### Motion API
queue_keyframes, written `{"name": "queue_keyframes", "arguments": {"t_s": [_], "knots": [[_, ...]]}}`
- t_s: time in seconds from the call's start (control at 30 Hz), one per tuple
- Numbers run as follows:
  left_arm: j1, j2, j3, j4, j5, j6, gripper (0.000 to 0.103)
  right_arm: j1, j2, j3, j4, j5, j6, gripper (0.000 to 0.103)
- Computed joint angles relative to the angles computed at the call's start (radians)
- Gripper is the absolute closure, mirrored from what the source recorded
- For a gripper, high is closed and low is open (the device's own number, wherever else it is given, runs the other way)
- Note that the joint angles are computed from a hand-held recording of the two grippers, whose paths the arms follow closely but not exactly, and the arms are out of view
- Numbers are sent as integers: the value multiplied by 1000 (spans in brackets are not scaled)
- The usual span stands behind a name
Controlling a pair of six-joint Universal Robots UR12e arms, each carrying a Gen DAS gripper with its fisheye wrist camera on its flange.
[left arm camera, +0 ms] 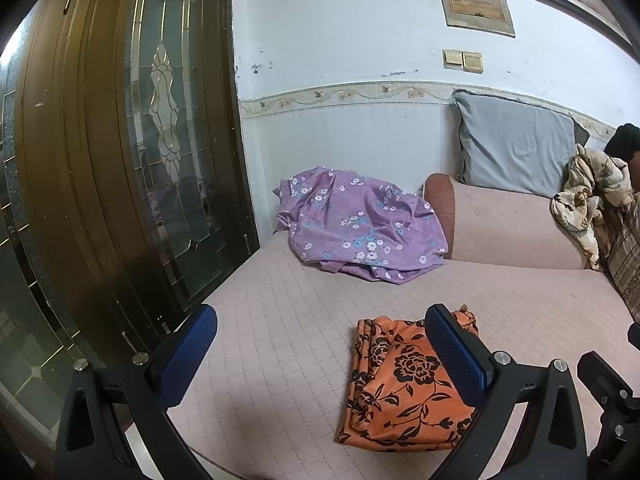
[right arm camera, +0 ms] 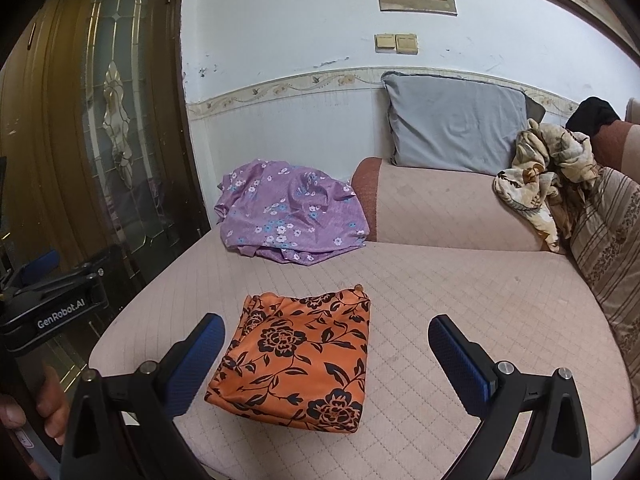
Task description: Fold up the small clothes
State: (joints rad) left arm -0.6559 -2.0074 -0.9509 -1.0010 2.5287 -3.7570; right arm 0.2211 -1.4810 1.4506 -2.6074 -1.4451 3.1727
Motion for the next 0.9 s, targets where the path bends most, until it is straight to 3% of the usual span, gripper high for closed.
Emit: {"name": "queue_keyframes", "arguments": {"t_s": [0.9], "knots": [[12, 17, -35, 37, -35, 4, 0, 21, 4, -2, -5, -52, -20, 0]]}}
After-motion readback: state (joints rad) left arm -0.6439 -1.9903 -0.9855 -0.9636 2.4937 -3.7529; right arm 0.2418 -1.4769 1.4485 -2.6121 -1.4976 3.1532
